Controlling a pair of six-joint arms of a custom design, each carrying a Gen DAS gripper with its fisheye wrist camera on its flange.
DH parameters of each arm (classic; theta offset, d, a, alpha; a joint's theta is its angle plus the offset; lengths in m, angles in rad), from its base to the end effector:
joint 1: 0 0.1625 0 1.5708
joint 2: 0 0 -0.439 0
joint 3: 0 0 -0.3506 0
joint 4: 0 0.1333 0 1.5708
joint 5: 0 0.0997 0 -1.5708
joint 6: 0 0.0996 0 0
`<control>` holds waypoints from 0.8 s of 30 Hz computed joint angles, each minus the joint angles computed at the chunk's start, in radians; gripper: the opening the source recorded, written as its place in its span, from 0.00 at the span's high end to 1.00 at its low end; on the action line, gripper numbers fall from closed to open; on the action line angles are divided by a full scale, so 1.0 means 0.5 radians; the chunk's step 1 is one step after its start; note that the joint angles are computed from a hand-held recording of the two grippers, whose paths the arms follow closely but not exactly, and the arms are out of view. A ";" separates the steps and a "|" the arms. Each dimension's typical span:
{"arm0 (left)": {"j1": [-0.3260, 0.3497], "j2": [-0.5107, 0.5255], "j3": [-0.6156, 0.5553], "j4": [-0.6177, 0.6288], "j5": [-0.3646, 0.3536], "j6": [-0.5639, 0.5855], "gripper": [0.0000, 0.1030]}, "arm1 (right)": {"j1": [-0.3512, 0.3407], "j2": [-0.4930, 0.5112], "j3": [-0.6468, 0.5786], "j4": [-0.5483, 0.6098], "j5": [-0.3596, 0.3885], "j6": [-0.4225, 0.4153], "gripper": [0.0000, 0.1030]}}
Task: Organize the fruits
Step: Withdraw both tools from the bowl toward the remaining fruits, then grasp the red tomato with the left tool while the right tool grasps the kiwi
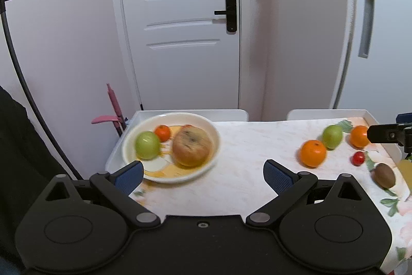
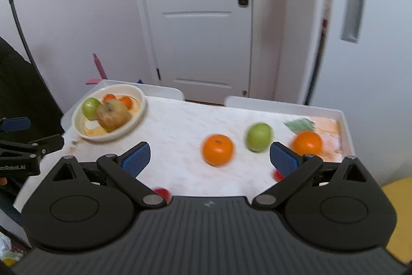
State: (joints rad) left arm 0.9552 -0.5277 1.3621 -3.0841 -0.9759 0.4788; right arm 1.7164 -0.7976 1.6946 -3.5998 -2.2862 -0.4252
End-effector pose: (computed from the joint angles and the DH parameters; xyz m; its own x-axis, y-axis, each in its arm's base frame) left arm -0.2753 -0.7167 0.1222 -0.5734 0.4622 -0.6764 0.8040 0.4760 -0.3564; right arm 0.1595 -0.6192 0.2610 -0.7334 0.2620 0.6273 -0.3998 0.5801 -0.7097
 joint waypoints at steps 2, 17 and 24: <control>-0.032 0.018 0.057 -0.046 0.021 -0.056 0.02 | -0.034 -0.045 0.076 -0.052 0.004 -0.013 0.00; -0.126 0.325 0.134 -0.366 0.155 -0.183 0.04 | -0.383 -0.143 0.425 -0.432 0.202 -0.182 0.00; -0.106 0.501 0.008 -0.340 0.198 -0.219 0.17 | -0.505 -0.082 0.445 -0.493 0.295 -0.262 0.00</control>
